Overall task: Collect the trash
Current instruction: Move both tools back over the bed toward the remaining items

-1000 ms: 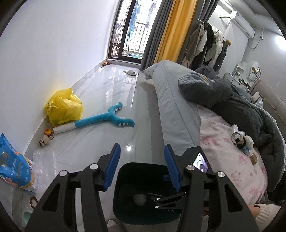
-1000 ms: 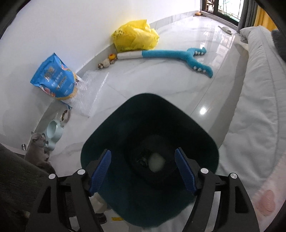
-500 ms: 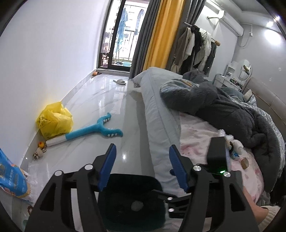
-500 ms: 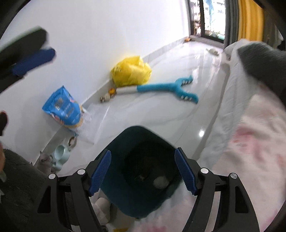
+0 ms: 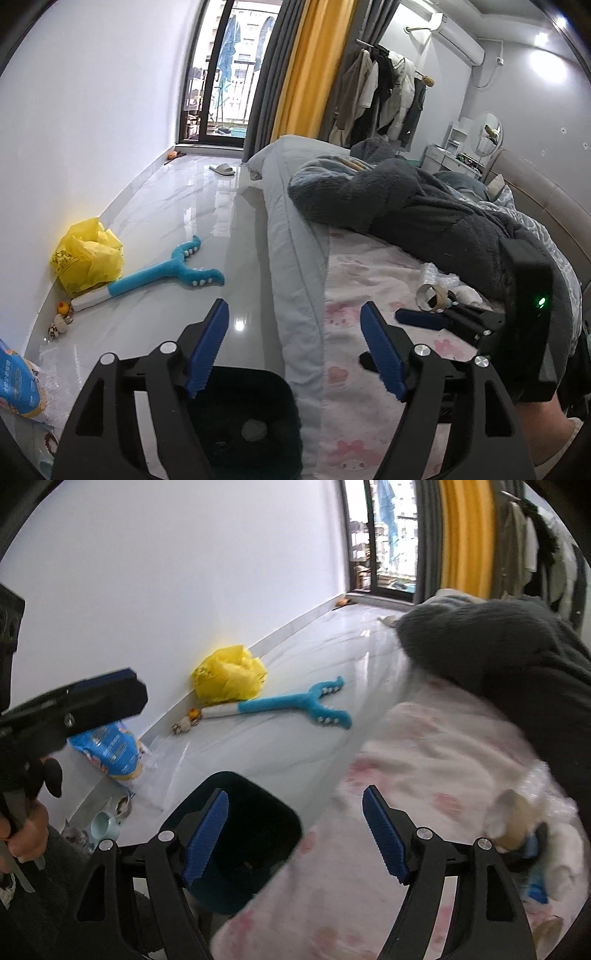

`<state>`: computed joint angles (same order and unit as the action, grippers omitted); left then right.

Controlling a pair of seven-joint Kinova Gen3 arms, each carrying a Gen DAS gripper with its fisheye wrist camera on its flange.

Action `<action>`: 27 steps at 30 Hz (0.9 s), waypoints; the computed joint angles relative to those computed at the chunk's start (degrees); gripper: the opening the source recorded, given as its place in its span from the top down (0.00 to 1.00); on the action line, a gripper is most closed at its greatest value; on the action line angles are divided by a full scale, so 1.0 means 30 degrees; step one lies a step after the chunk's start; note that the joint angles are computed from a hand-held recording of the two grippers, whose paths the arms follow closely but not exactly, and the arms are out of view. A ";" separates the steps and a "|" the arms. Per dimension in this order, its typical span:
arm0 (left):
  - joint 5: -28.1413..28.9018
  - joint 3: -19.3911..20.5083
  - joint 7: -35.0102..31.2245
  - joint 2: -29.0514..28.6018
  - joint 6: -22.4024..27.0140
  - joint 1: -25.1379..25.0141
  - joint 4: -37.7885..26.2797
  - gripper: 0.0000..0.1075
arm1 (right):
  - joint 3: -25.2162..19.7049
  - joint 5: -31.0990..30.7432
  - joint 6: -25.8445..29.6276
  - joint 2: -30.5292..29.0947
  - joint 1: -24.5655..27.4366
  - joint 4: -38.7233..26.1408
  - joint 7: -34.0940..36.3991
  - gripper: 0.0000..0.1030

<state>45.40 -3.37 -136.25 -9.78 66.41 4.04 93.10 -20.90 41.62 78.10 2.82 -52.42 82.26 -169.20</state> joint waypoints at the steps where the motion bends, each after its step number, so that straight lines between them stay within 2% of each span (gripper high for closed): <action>1: -0.0014 0.0125 0.0109 -0.0022 -0.0057 0.0072 0.0041 0.29 | -0.0038 0.0084 0.0232 -0.0185 -0.0061 0.0135 -0.0196 0.25; 9: 0.0037 0.0934 0.0761 -0.0147 -0.0699 0.1014 0.0164 0.27 | -0.1346 0.0322 0.2107 -0.2296 0.0831 0.1779 -0.2072 0.24; 18: -0.0861 0.2261 0.1648 -0.0181 -0.2624 0.2741 0.0676 0.24 | -0.3169 0.0050 0.3986 -0.4403 0.2810 0.3072 -0.3362 0.20; 27: -0.2108 0.3490 0.2591 0.0480 -0.3905 0.4349 0.0687 0.24 | -0.3720 -0.1384 0.4024 -0.6870 0.5119 0.4673 -0.3325 0.19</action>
